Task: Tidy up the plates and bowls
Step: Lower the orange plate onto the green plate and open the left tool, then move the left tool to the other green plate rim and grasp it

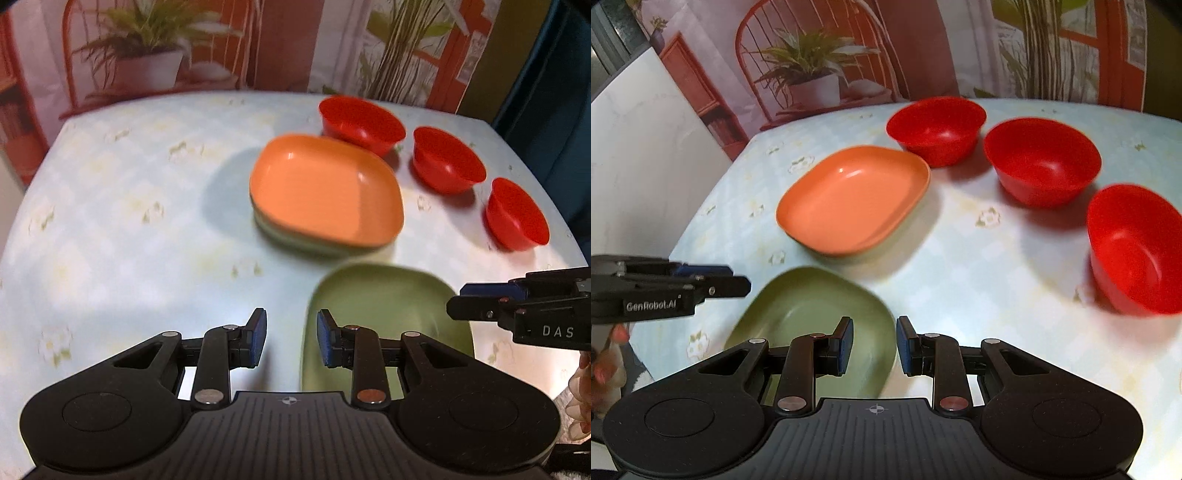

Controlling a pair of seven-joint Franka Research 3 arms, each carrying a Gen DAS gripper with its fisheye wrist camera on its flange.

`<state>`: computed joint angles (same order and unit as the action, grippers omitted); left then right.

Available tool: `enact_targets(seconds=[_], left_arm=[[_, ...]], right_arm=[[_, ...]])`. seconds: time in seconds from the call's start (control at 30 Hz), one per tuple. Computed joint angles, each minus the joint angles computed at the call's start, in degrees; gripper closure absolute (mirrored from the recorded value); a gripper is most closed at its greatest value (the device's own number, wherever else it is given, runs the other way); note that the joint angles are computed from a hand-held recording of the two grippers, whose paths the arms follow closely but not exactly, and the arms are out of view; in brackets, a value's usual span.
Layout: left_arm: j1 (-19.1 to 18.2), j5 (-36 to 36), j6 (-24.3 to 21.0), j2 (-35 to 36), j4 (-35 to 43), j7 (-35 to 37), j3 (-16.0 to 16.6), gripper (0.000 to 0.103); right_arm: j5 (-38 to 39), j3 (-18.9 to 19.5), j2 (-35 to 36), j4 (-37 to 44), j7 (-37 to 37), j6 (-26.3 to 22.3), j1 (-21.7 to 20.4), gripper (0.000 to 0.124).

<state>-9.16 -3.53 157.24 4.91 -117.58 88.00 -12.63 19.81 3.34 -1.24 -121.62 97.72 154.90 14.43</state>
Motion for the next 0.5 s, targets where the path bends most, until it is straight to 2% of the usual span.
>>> enact_targets(seconds=[0.33, 0.5], left_arm=[[-0.81, 1.53, -0.33, -3.72, -5.69, -8.88, 0.72, 0.072], [-1.32, -0.16, -0.63, -5.86, -8.26, -11.87, 0.99, 0.072]], right_arm=[[0.90, 0.13, -1.15, -2.54, 0.34, 1.55, 0.24, 0.099], [-2.87, 0.23, -0.52, -2.61, 1.76, 2.69, 0.07, 0.099]])
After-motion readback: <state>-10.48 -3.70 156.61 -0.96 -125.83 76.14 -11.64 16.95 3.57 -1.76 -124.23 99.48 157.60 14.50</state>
